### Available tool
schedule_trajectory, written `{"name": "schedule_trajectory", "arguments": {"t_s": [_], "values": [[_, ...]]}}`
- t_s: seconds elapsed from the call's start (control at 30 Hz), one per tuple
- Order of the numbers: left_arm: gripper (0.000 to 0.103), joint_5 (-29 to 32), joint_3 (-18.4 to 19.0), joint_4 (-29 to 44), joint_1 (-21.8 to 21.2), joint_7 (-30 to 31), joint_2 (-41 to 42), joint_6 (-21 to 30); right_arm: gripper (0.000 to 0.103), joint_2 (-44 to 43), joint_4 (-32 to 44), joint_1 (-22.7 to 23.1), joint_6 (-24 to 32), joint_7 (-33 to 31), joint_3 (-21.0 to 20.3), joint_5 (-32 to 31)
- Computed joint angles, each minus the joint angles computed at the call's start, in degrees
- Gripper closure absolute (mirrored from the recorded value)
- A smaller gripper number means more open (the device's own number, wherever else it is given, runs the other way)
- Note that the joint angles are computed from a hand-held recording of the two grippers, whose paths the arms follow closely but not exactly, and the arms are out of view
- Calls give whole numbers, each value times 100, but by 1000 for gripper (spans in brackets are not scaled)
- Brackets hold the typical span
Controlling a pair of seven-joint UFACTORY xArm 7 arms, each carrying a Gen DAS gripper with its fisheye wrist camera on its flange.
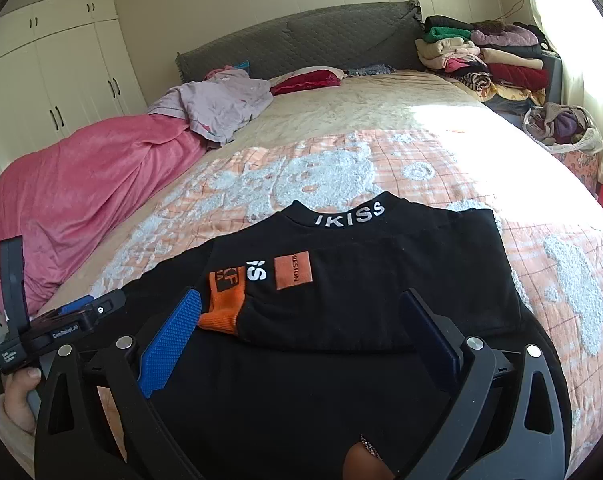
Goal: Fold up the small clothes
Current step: 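Move the left gripper to the cuff of the other sleeve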
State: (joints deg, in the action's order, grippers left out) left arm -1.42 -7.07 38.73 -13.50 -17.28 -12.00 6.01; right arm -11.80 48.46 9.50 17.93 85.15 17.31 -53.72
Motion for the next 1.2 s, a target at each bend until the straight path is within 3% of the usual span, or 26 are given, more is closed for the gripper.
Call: {"name": "schedule_trajectory", "arguments": {"t_s": [0.23, 0.6, 1.2], "values": [[9, -174, 214, -110, -61, 235, -328, 130, 5, 83, 215, 184, 211, -285, 35, 141], [9, -101, 348, -483, 450, 280, -973, 388, 5, 527, 821, 657, 499, -238, -9, -43], [9, 248, 477, -847, 1493, 16, -1443, 644, 5, 1546, 1881, 1778, 551, -974, -471, 196]]}}
